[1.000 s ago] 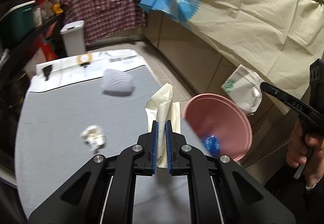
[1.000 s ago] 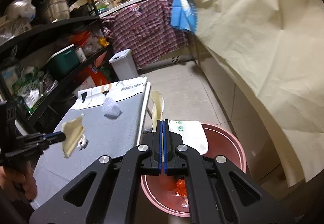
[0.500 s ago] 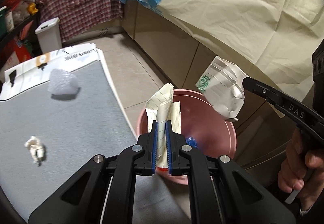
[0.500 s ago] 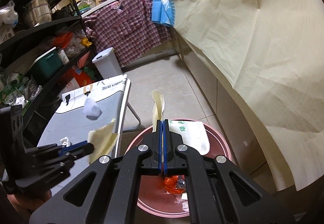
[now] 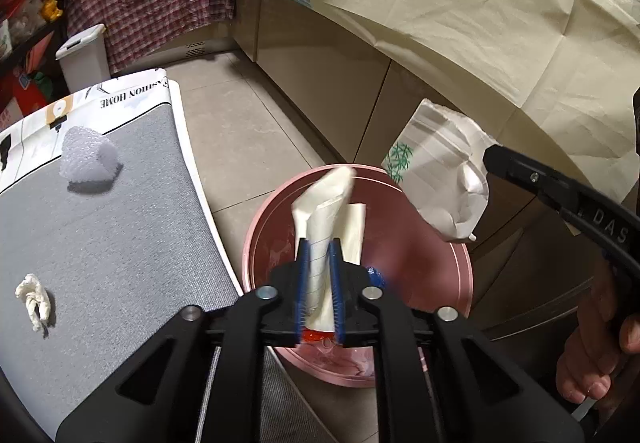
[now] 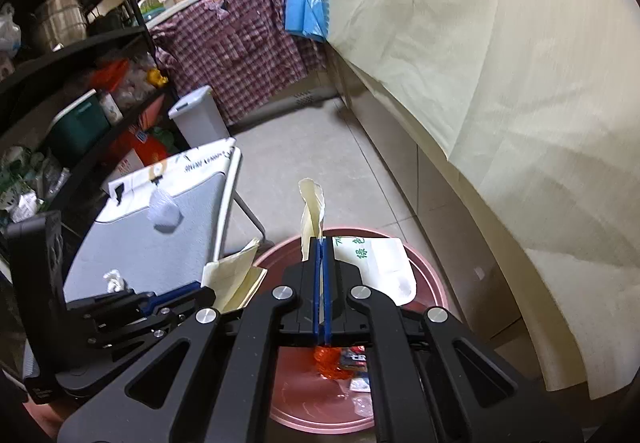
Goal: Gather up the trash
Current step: 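Open both tools to drop the paper scrap and box into the bucket, then move both tools back to the table toward the tissue and foam sleeve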
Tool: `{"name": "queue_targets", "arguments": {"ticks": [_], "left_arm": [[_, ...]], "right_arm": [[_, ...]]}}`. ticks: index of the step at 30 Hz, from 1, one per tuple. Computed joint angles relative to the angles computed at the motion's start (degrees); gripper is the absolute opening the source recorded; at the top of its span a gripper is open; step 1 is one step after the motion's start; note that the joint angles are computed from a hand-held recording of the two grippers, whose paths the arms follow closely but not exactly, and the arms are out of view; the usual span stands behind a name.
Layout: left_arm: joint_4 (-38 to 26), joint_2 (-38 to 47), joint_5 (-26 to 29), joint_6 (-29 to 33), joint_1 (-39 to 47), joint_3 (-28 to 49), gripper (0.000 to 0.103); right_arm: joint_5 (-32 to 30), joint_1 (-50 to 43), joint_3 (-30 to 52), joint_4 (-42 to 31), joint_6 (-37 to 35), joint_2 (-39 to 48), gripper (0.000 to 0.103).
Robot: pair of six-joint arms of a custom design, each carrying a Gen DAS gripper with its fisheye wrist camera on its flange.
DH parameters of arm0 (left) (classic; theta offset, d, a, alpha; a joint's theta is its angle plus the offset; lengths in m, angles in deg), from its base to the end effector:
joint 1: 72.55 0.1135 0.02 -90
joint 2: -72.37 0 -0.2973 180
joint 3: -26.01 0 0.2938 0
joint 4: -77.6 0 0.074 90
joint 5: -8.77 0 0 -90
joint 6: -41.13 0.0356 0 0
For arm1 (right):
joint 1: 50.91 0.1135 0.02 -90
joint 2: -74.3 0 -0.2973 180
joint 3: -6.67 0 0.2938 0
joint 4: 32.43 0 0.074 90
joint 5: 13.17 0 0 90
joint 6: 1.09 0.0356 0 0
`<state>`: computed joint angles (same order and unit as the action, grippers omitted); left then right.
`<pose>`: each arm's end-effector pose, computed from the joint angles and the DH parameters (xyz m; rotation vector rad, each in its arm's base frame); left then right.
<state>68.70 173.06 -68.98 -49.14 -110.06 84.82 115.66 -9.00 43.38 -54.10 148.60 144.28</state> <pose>0.2831 -0.2268 0.1252 0.8914 2.3454 -0.5438 0.1803 0.1319 0.1484 0.5949 2.1831 0.0495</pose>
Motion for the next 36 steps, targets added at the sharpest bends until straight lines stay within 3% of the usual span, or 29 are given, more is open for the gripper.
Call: {"name": "queue_targets", "arguments": {"ticks": [4, 8, 17, 26, 32, 36], "left_arm": [[-1.2, 1.2, 0.1, -0.3, 0.3, 1.4, 0.022], [-1.0, 0.2, 0.4, 0.1, 1.1, 0.4, 0.022], [-3.8, -9.7, 1.3, 6.6, 5.8, -4.7, 0.022], [-14.6, -20.8, 7.8, 18.5, 21.5, -6.5, 0.022], [-17.7, -18.5, 11.7, 28.2, 34.8, -3.5, 0.022], [-16.4, -11.1, 14.9, 28.4, 40.5, -0.5, 0.022]], "right_arm": [[-1.2, -1.3, 0.3, -0.2, 0.0, 1.1, 0.009], [-0.9, -1.3, 0.6, -0.3, 0.0, 1.7, 0.031], [0.7, 0.6, 1.5, -1.3, 0.5, 2.1, 0.032], [3.7, 4.9, 4.5, -2.7, 0.9, 3.6, 0.032], [5.7, 7.6, 7.9, -3.6, -0.2, 7.0, 0.032], [6.6, 9.3, 10.6, -5.1, -0.6, 9.7, 0.032]]}}
